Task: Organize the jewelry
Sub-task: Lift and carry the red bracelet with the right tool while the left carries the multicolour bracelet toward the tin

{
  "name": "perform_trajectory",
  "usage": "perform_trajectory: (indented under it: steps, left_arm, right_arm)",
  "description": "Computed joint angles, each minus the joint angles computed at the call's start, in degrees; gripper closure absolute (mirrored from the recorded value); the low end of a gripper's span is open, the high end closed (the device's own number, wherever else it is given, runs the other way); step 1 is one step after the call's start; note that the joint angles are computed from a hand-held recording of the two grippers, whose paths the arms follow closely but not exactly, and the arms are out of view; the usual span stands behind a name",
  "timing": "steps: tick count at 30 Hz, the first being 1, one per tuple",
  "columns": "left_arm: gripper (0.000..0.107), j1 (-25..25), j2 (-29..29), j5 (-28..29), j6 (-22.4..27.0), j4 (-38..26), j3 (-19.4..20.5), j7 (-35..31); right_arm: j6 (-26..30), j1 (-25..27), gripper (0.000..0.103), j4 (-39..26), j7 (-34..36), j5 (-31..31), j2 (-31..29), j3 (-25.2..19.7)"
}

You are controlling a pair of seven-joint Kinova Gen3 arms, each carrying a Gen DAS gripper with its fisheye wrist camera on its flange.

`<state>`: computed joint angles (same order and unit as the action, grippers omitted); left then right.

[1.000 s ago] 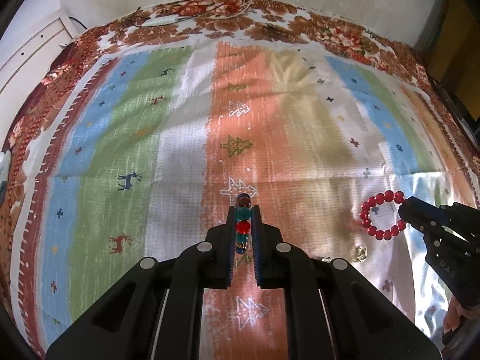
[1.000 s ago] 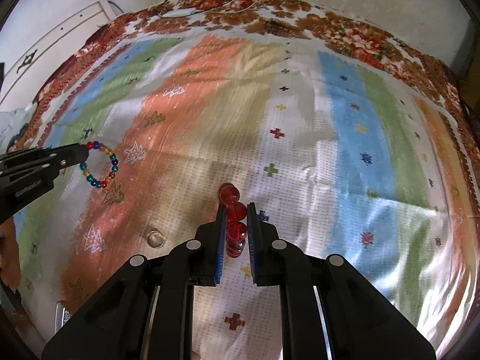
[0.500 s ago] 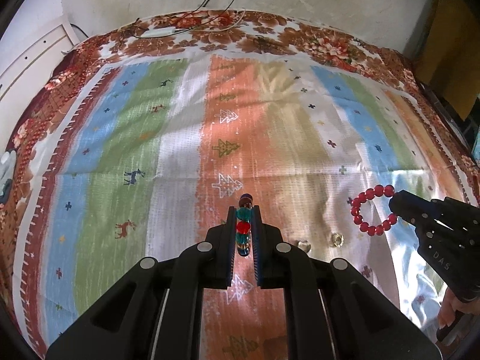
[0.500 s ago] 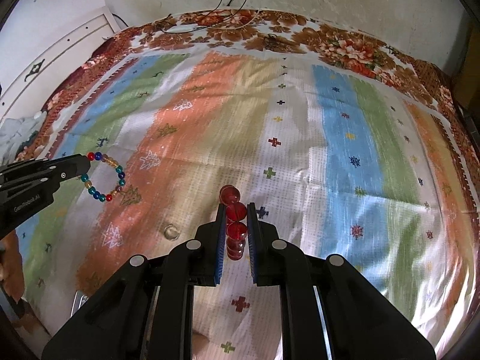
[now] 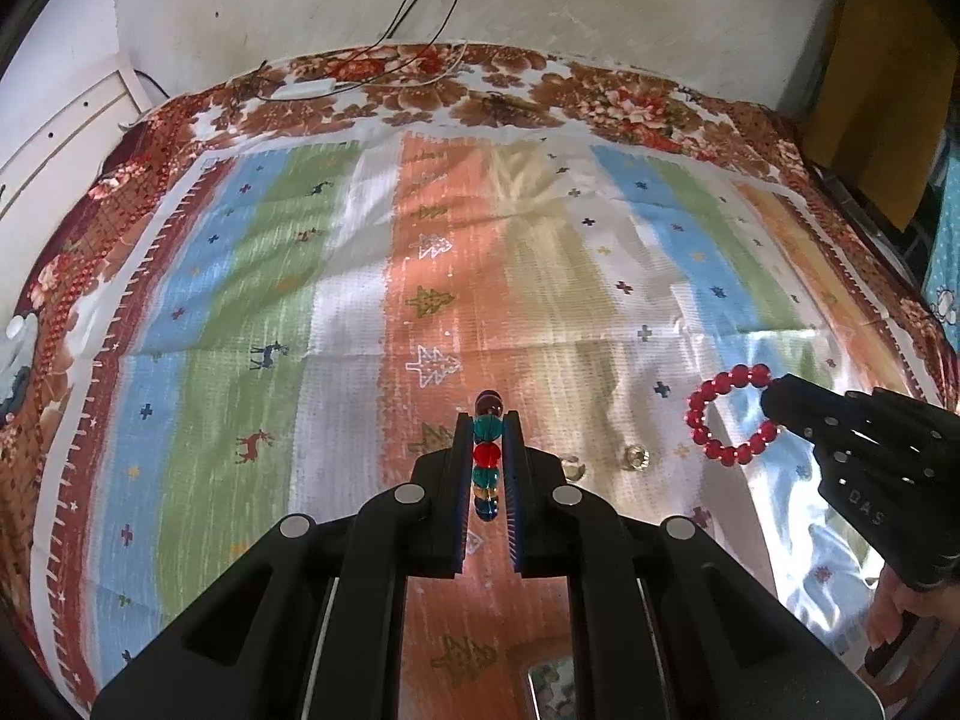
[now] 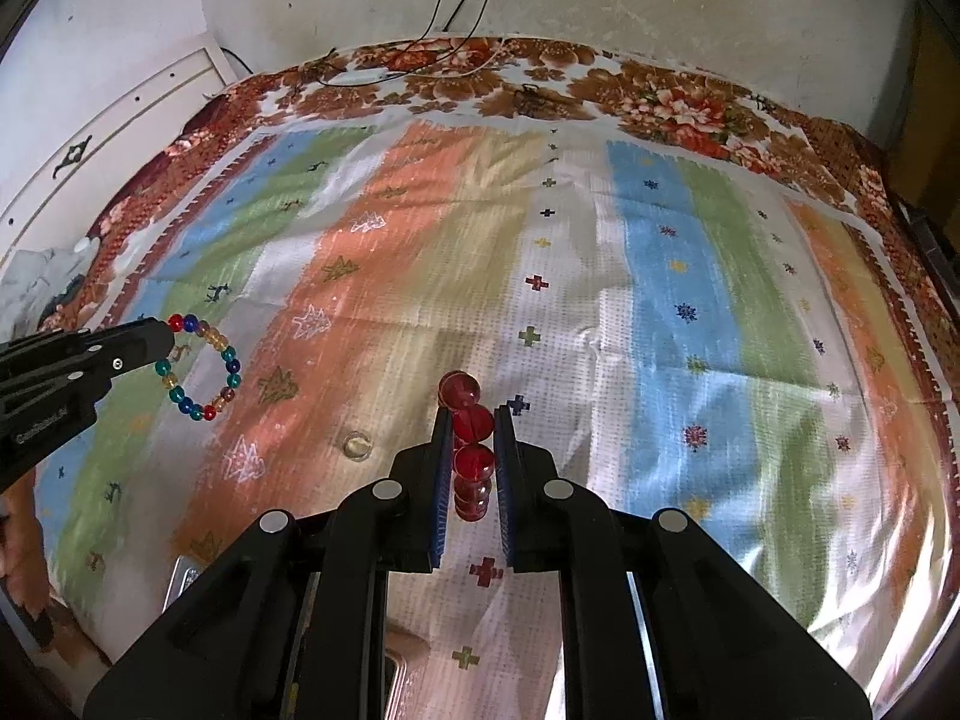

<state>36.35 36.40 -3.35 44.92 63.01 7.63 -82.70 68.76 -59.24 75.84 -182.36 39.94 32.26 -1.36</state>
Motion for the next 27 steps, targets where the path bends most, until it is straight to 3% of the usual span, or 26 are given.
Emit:
perform_trajectory:
  steps: [13,17,27]
  left_arm:
    - [0.098,-1.32,-5.91,2.22,-5.30,8.32,2.36,-2.93]
    - [0.098,-1.27,-7.36,2.38,-6.54,10.54,2.61,-3.30]
    - [0.098,-0.94,-11.03,2.55,-10.55,16.35,3.30,-2.63]
  right_arm:
    - [3.08,-4.50,0.089,-1.10,-2.41,4.12,-0.57,-0.23]
    - [7.40,-6.39,0.089,-4.18,-0.28,5.05,1.17,-0.37]
    - [7.24,-9.18,0.089,-3.88,-2.02,6.59,0.65,-0.59]
